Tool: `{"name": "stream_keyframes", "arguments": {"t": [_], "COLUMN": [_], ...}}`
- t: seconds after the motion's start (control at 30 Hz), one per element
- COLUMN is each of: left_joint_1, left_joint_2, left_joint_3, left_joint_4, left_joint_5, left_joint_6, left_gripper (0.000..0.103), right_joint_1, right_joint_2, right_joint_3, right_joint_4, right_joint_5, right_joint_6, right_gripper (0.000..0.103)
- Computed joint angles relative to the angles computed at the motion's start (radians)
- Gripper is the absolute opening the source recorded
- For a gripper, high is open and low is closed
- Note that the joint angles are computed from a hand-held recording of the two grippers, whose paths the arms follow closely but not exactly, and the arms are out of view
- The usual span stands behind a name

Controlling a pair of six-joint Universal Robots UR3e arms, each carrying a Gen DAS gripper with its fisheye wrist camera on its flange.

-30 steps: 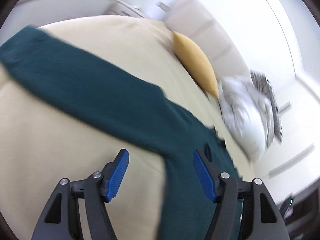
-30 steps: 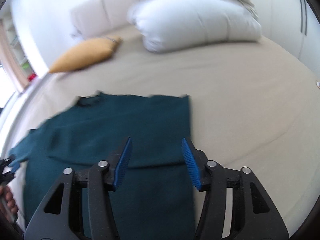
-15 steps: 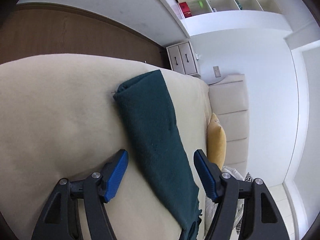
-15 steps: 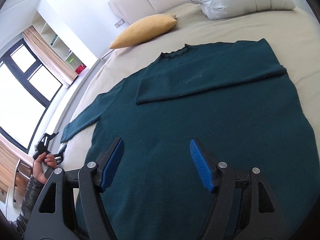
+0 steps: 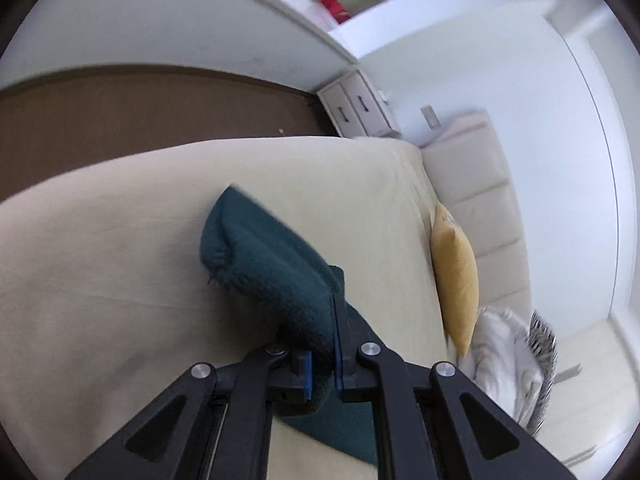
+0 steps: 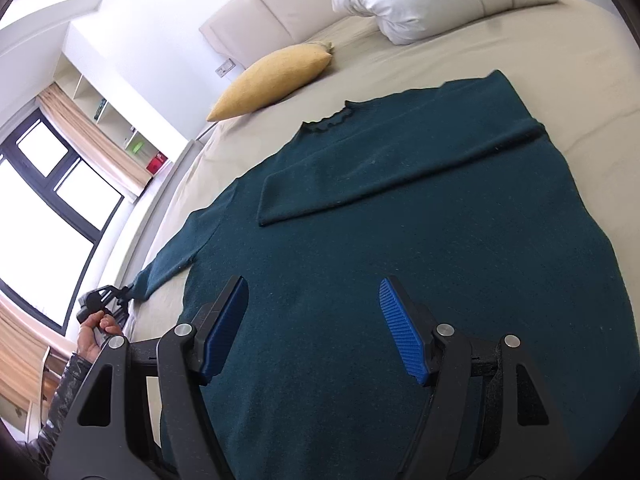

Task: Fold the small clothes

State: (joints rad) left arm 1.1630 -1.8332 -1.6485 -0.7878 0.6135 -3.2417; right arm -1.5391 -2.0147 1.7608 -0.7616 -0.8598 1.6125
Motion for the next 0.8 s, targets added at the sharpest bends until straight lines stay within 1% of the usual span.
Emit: {"name": "stream_keyframes", "arguments": {"t": [0.07,0.13,0.23,0.27,0.37,0.4,0.43,0.47,0.5,0.57,0.63,0.7,0.77,0.8], "left_joint_1": [-0.104,-0.225,-0.460,-0.553,-0.804,-0.882,-0.978,-1.047,-1.110,-1.228,-1.302,-1.341,-1.361,-1.364], "left_joint_2": [0.047,0.067,0.054,0.036,-0.032,-0.065,-0.113,-0.124,-0.178,-0.290,-0.360,-0.404,-0.435,-0.441], "left_joint_3": [0.073,0.159,0.290,0.337,0.447,0.486,0.534,0.539,0.582,0.692,0.732,0.746,0.744,0.734], "left_joint_4": [-0.031,-0.037,-0.006,0.006,0.030,0.034,0.044,0.038,0.049,0.020,0.029,0.036,0.035,0.037], "left_joint_5": [0.059,0.136,0.317,0.394,0.580,0.633,0.706,0.774,0.812,0.905,0.954,0.985,0.987,0.980], "left_joint_6": [0.061,0.090,0.128,0.144,0.179,0.193,0.214,0.229,0.247,0.265,0.268,0.265,0.255,0.259], "left_gripper": [0.008,0.008,0.008,0.008,0.008,0.008,0.008,0.008,0.008,0.008,0.008,0.009,0.014,0.015], "right_joint_1": [-0.031,-0.057,-0.110,-0.125,-0.158,-0.169,-0.181,-0.189,-0.193,-0.193,-0.194,-0.197,-0.191,-0.190], "right_joint_2": [0.008,0.017,0.045,0.059,0.109,0.128,0.148,0.169,0.187,0.225,0.257,0.267,0.276,0.276], "right_joint_3": [0.011,0.023,0.034,0.035,0.035,0.033,0.031,0.027,0.023,0.003,-0.016,-0.023,-0.021,-0.017], "right_joint_4": [0.003,-0.001,0.000,-0.009,-0.037,-0.046,-0.057,-0.068,-0.080,-0.094,-0.091,-0.094,-0.113,-0.122], "right_joint_5": [0.000,0.000,-0.011,-0.014,-0.020,-0.021,-0.021,-0.020,-0.019,-0.010,0.000,0.005,0.006,0.005], "right_joint_6": [-0.023,-0.037,-0.071,-0.074,-0.070,-0.067,-0.062,-0.056,-0.048,-0.019,-0.010,-0.013,-0.004,0.003], "right_gripper": [0.067,0.067,0.067,0.067,0.067,0.067,0.067,0.067,0.067,0.067,0.067,0.067,0.067,0.067]}}
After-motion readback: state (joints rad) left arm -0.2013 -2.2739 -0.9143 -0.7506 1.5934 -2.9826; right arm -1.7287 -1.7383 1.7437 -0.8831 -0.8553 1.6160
